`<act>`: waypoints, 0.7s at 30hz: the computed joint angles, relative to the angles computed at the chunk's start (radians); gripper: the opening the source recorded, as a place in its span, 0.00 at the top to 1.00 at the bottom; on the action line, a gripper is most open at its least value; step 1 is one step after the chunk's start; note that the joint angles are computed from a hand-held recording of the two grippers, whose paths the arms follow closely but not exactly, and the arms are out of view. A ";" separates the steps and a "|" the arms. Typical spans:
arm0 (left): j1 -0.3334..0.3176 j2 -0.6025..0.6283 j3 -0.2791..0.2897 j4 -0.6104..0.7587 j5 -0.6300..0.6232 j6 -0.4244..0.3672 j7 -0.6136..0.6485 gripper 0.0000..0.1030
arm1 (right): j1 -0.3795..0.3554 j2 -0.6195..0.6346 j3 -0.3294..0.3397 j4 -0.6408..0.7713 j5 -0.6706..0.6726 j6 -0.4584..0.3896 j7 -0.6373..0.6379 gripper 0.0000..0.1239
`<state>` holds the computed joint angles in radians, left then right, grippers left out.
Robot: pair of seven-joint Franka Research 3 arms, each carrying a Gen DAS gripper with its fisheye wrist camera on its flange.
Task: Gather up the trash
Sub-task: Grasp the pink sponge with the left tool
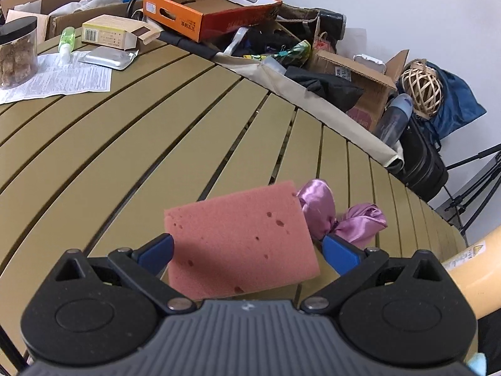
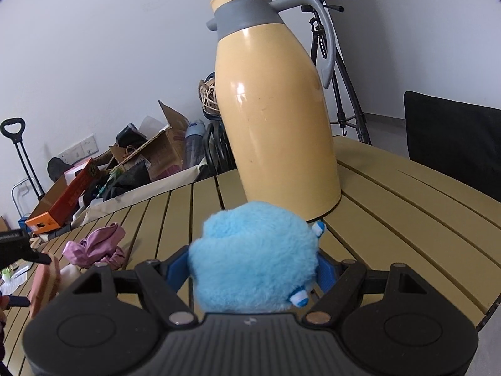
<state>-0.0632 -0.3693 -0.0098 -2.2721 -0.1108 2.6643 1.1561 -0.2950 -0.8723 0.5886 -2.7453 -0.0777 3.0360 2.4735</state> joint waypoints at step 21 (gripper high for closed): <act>-0.009 0.009 0.019 -0.028 -0.045 0.041 0.015 0.00 | 0.008 0.025 0.002 0.005 0.023 0.028 -0.019 0.37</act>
